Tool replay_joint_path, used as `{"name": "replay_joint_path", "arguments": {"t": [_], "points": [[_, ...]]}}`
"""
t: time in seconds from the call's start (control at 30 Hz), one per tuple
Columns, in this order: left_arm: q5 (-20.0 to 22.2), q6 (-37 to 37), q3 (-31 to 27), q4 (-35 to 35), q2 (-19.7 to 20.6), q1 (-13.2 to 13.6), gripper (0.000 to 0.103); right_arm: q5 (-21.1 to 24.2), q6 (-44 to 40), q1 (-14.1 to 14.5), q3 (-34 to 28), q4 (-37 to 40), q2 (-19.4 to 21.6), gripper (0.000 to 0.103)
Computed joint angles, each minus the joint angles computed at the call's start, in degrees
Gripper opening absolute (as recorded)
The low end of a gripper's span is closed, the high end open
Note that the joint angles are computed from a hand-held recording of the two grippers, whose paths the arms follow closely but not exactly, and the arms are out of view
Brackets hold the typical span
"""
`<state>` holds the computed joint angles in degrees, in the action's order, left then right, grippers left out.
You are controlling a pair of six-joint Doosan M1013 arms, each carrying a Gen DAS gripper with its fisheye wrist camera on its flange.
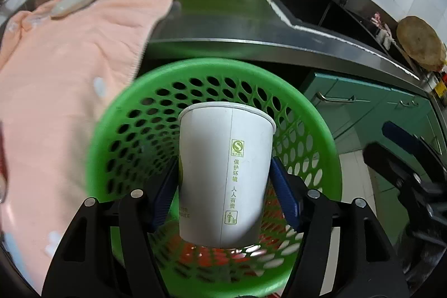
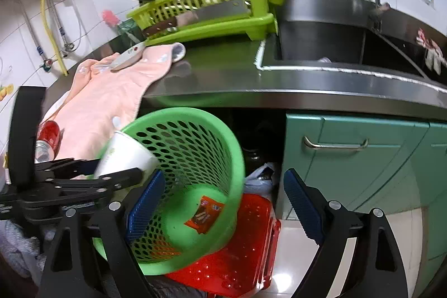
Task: Collect trash
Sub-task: 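Grasp the white paper cup with the left gripper and drop it into the basket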
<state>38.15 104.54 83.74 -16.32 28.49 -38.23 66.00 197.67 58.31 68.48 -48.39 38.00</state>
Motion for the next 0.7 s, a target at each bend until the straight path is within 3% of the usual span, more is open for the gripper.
{"name": "replay_joint_path", "arguments": {"t": [0.37, 0.7], "points": [[1.6, -0.5, -1.9, -2.8, 2.5, 0.1, 0.07, -2.0, 2.5, -0.3, 3.0, 2.0, -0.7, 0.084], [-2.1, 0.6, 2.0, -4.6, -1.9, 1.7, 0.071, -1.4, -0.2, 0.2, -0.2, 1.0, 0.4, 0.084]]}}
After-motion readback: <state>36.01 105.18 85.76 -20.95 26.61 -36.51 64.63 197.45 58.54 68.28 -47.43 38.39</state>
